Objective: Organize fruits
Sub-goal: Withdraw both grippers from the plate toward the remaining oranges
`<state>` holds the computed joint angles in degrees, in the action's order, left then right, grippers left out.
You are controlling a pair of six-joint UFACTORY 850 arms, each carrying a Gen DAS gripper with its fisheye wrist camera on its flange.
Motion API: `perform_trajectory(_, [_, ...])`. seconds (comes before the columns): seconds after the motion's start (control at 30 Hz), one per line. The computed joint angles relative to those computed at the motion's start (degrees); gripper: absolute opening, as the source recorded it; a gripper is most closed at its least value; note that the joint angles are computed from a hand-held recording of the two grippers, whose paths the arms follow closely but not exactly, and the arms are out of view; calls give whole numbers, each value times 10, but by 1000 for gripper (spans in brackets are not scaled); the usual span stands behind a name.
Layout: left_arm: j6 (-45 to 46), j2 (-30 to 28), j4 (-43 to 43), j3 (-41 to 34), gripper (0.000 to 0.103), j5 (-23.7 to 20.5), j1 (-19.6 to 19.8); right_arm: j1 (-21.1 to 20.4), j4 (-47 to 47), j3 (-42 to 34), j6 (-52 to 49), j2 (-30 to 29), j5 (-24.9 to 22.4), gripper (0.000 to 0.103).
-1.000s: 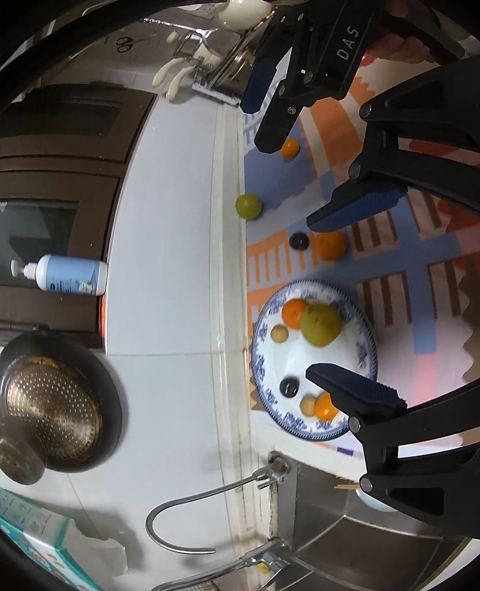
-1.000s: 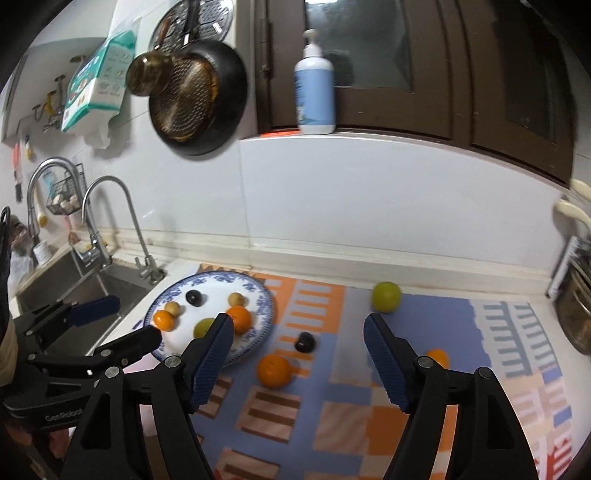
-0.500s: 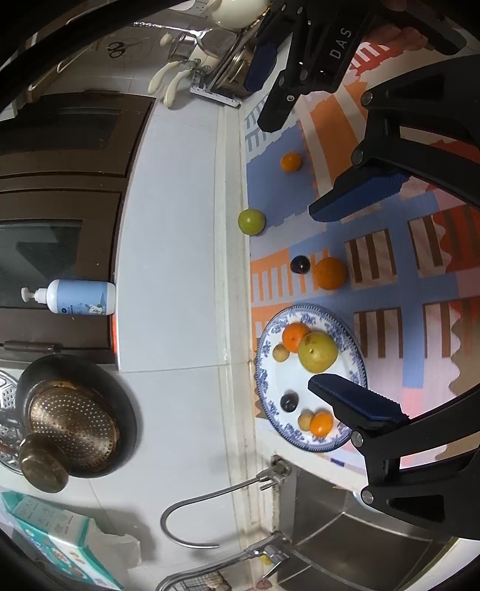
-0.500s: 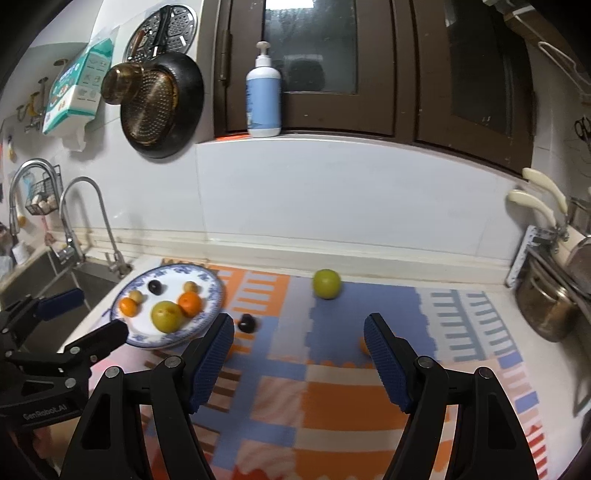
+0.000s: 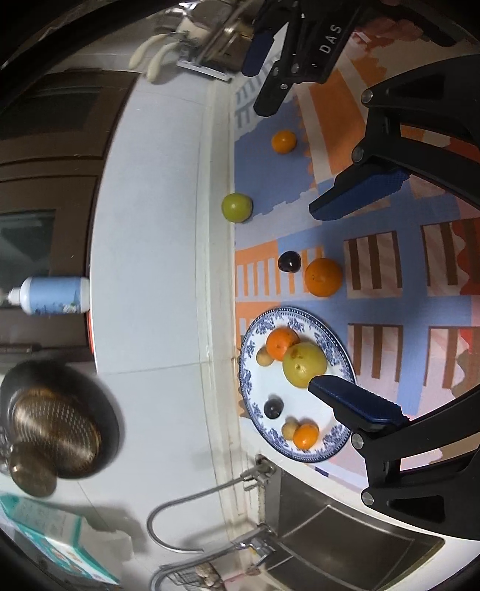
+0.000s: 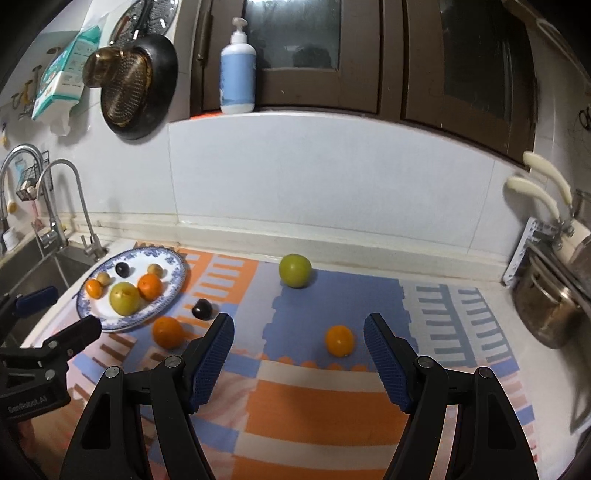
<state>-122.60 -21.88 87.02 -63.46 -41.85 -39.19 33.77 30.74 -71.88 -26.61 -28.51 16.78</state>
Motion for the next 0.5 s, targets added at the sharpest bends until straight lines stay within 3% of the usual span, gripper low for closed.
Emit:
perform_trajectory(0.23, [19,-35,-8,-31,86,31,16,-15,29,-31,2,-35,-17,73])
perform_trajectory(0.5, [40,-67,-37,-57,85,75,41,-26,141,-89,-86,-87,-58,73])
